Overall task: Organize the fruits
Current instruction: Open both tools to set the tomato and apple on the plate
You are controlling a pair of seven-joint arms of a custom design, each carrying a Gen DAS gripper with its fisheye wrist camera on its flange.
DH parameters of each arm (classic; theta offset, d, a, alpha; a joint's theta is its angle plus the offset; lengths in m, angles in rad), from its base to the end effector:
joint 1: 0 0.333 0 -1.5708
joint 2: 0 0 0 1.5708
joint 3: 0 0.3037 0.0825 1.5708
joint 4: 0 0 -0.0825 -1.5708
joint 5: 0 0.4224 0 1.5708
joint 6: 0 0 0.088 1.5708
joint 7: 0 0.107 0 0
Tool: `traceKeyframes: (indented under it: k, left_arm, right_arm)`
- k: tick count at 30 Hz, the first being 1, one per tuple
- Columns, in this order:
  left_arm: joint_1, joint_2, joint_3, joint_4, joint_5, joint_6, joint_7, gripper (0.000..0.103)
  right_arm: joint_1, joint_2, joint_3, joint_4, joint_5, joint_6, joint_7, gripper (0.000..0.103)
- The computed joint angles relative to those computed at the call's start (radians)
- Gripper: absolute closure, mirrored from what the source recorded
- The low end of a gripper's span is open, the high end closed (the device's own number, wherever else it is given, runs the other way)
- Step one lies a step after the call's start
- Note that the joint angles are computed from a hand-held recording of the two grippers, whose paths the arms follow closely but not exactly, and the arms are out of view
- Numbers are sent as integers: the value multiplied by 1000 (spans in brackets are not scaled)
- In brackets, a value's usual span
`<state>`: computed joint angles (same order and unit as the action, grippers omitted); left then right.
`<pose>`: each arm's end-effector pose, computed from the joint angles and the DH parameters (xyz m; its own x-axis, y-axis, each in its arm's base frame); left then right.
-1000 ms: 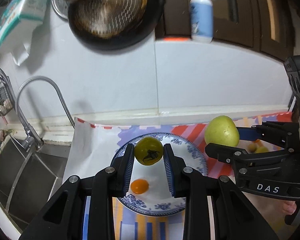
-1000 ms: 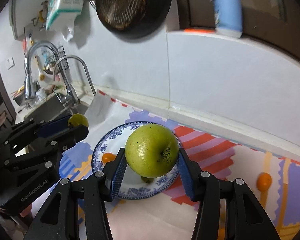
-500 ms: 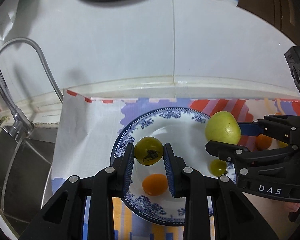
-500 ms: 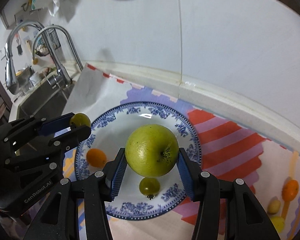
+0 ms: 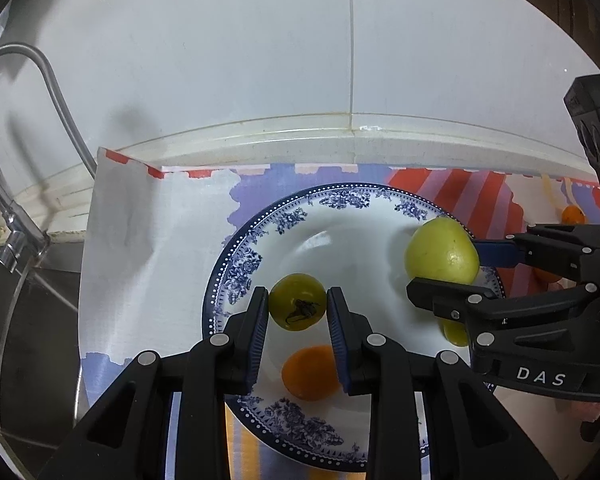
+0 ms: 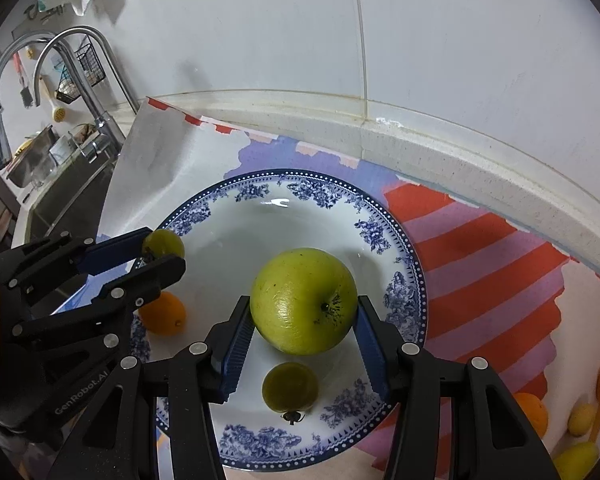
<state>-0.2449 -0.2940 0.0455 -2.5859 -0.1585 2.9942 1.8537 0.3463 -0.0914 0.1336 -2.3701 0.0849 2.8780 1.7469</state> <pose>0.4908 -0.0877 0.4049 -0.3070 -0.9503 -0.0508 -0.7157 0.2657 -0.6458 0.5005 0.2555 0.3917 0.2704 -0.9510 -0.1499 -0.8258 -0.1491 -0.5439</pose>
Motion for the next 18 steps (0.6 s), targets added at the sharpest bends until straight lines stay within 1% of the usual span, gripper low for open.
traceKeyframes:
  k: [3, 4, 5, 6, 7, 8, 11, 13, 16, 18]
  left_arm:
    - [3, -6, -2, -1, -3, -4, -10, 68]
    - [30, -12, -27, -8, 22, 7, -39, 68]
    - [44, -19, -38, -13, 40, 13, -57, 68]
    - [32, -26, -26, -17, 39, 14, -54, 67]
    - [24, -34, -17, -21, 38, 11, -53, 67]
    - [28, -44, -19, -26, 46, 10, -64, 66]
    - [51, -83, -39, -49, 83, 10, -109, 59]
    - [49, -112, -36, -68, 101, 13, -128, 59]
    - [90, -171, -81, -107, 169, 27, -192, 59]
    - [77, -217, -74, -134, 195, 32, -213, 57]
  right_arm:
    - [7, 4, -5, 4, 33, -8, -23, 51]
    - [6, 4, -5, 5, 34, -10, -20, 51]
    - [7, 3, -5, 3, 40, -5, -24, 51]
    - [13, -3, -8, -2, 63, 4, -43, 51]
    - [9, -8, -3, -5, 46, 9, -32, 50]
    - [1, -16, 4, -8, 13, 12, -9, 50]
    - [-17, -51, 20, -29, -57, 22, 44, 50]
    - [-41, -86, 43, -53, -120, 29, 103, 50]
    - [-81, -153, 79, -100, -194, 39, 178, 50]
    - [-106, -204, 101, -137, -222, 50, 216, 50]
